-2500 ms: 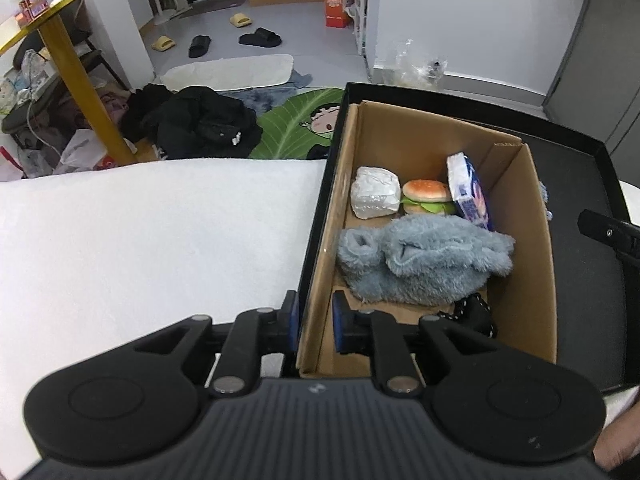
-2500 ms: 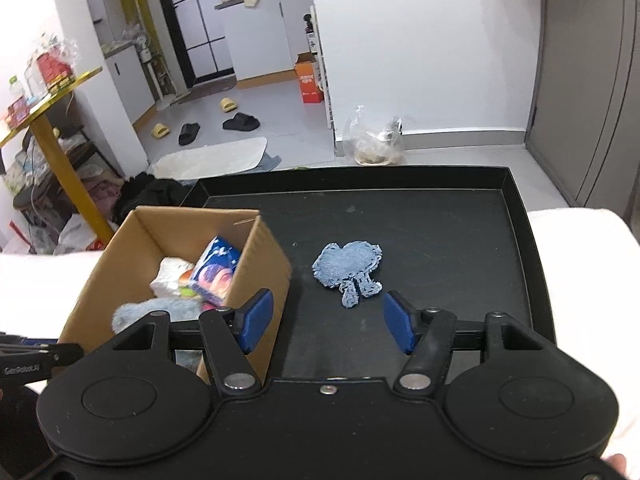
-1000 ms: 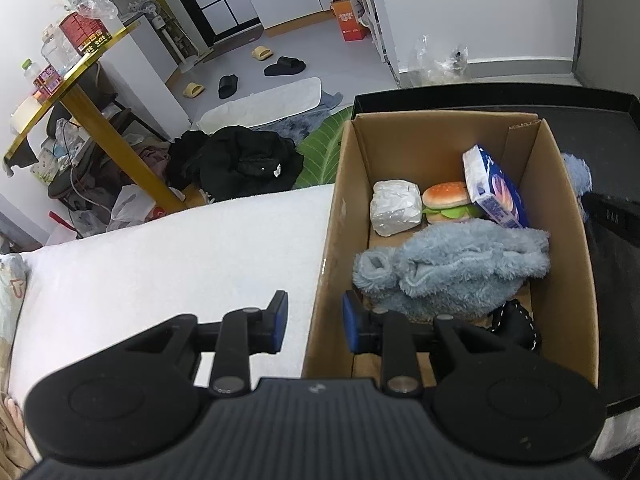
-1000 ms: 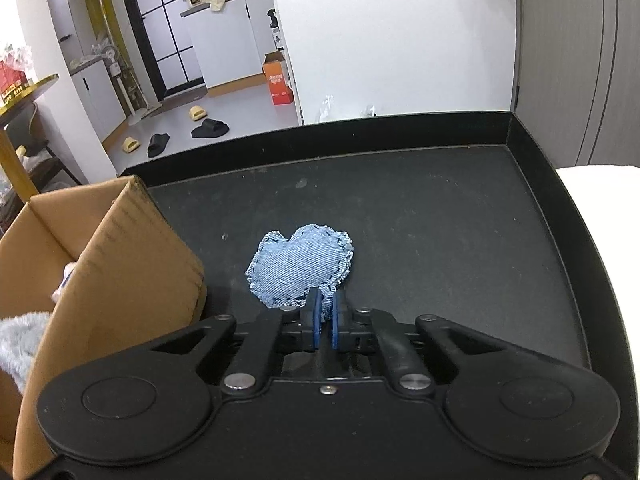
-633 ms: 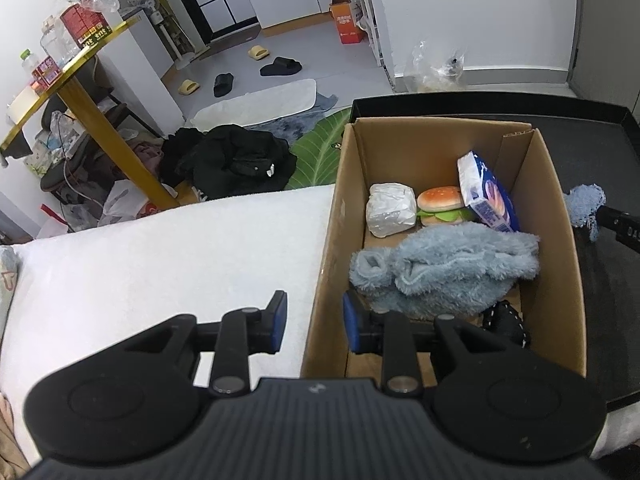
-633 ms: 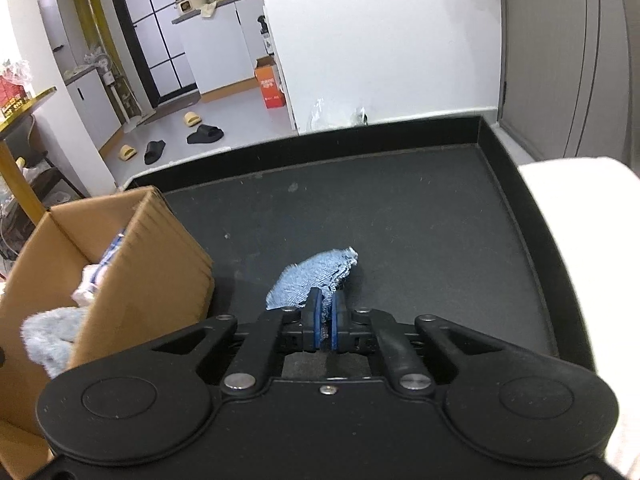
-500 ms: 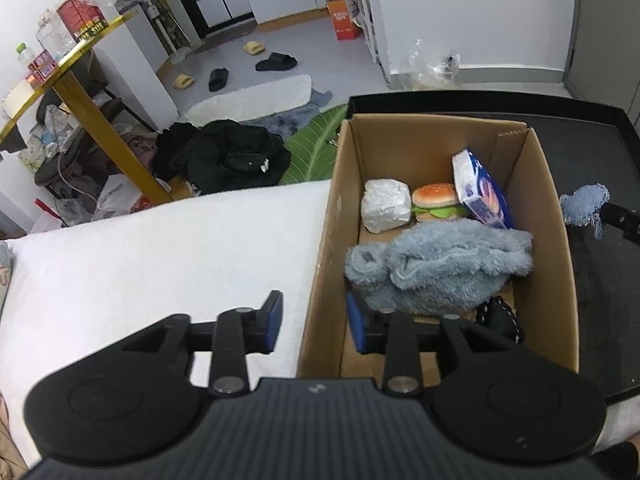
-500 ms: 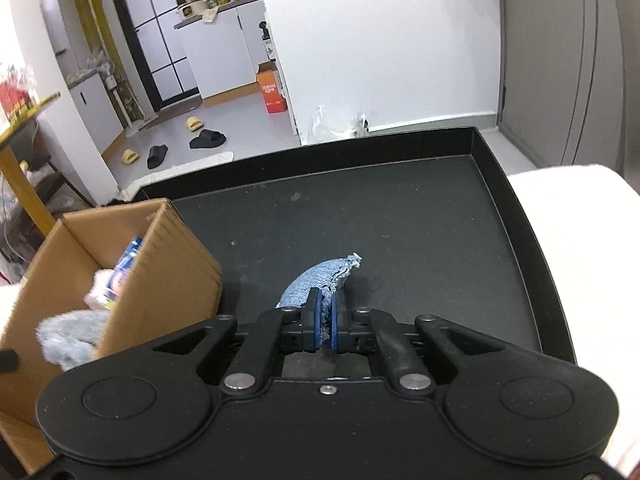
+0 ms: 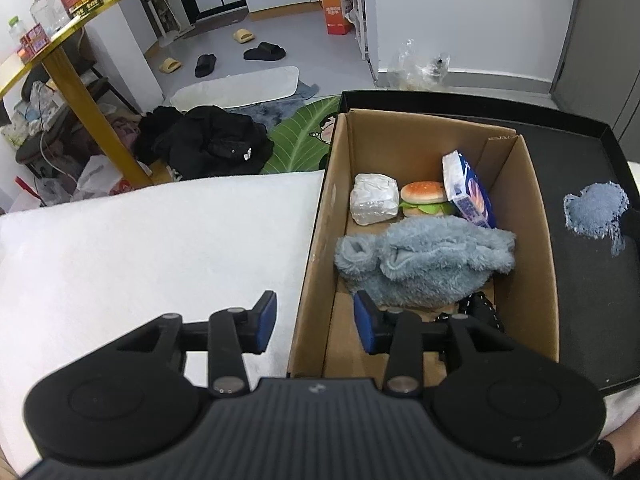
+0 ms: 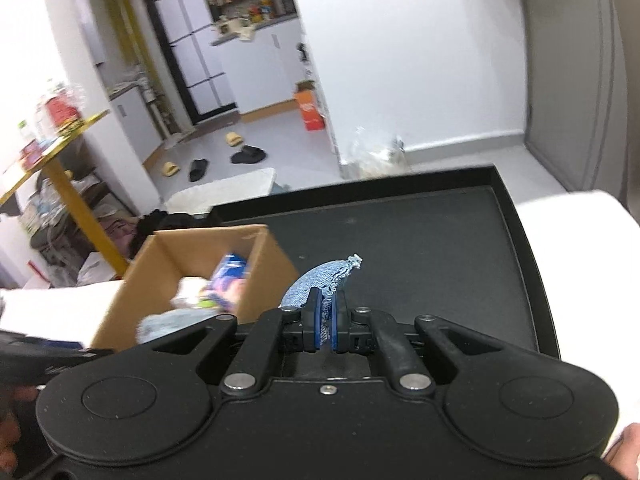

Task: Organize soft objects
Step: 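Carry the denim plush with the right gripper into the box and release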

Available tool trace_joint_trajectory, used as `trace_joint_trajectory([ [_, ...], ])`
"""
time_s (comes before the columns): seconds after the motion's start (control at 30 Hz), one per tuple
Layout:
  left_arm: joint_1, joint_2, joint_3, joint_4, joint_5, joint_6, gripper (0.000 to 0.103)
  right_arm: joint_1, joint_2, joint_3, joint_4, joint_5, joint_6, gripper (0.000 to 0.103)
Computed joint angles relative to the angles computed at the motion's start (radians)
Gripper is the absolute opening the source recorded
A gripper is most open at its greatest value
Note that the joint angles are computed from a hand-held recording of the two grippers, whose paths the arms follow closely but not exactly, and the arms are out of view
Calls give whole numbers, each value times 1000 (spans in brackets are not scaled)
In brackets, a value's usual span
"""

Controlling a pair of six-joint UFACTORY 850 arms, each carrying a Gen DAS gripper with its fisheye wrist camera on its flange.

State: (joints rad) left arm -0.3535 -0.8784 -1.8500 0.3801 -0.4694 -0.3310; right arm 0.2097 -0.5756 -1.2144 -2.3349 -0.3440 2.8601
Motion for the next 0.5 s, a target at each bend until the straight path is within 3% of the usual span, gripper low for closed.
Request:
trace_joint_trajectory([
  [0.2,15,12,13,-84,11,52,41,35,35,2,-56,-15,-2,5],
  [0.5,40,27,31,-231,30,145,41,60,15,-66,-215,42,68,5],
])
